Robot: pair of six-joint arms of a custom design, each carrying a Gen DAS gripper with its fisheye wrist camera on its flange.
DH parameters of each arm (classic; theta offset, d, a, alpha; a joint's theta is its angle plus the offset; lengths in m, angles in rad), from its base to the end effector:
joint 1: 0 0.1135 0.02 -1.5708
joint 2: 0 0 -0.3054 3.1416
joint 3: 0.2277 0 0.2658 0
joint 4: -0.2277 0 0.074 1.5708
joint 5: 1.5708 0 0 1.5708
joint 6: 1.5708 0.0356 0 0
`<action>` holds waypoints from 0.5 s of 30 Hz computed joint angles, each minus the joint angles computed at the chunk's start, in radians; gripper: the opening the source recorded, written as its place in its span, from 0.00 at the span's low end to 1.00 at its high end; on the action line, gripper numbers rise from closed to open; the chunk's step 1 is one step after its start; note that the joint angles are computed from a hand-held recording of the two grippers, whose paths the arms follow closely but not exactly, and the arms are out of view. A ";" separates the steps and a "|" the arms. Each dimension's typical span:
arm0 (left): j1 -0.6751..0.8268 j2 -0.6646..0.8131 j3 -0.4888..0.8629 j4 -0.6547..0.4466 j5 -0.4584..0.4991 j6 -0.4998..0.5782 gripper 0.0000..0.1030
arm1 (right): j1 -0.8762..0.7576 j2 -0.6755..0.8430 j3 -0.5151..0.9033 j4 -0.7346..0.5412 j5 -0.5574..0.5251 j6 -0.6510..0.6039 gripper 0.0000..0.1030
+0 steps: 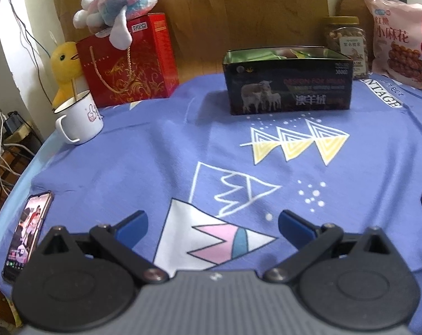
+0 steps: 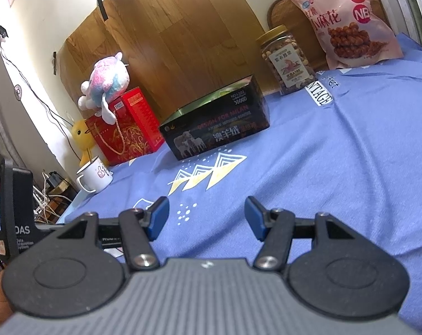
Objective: Organize snacks
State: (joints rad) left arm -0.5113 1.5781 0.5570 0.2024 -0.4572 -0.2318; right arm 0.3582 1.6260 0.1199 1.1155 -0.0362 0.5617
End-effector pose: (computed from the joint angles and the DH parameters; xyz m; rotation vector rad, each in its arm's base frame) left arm 0.2528 -0.1238 0.1521 0.1103 2.2883 0.1675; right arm 0.2007 0.0765 0.1222 0.1805 2.0083 0.6321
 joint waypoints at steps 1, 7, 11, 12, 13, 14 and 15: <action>-0.004 0.001 0.000 -0.001 0.000 0.001 1.00 | -0.003 -0.007 0.000 -0.008 -0.003 0.000 0.61; -0.015 0.004 0.008 -0.014 0.004 0.000 1.00 | -0.010 -0.015 0.000 -0.012 -0.008 -0.003 0.61; -0.017 0.004 0.012 -0.023 0.015 -0.001 1.00 | -0.015 -0.012 -0.006 -0.001 -0.010 -0.001 0.61; -0.018 0.005 0.013 -0.024 0.015 -0.001 1.00 | -0.015 -0.010 -0.007 0.002 -0.009 0.001 0.61; -0.020 0.006 0.013 -0.024 0.014 0.000 1.00 | -0.017 -0.010 -0.007 0.003 -0.010 0.001 0.61; -0.021 0.006 0.014 -0.025 0.015 -0.001 1.00 | -0.015 -0.010 -0.008 0.003 -0.007 0.001 0.61; -0.022 0.006 0.014 -0.026 0.016 -0.002 1.00 | -0.012 -0.011 -0.008 0.003 -0.004 0.002 0.61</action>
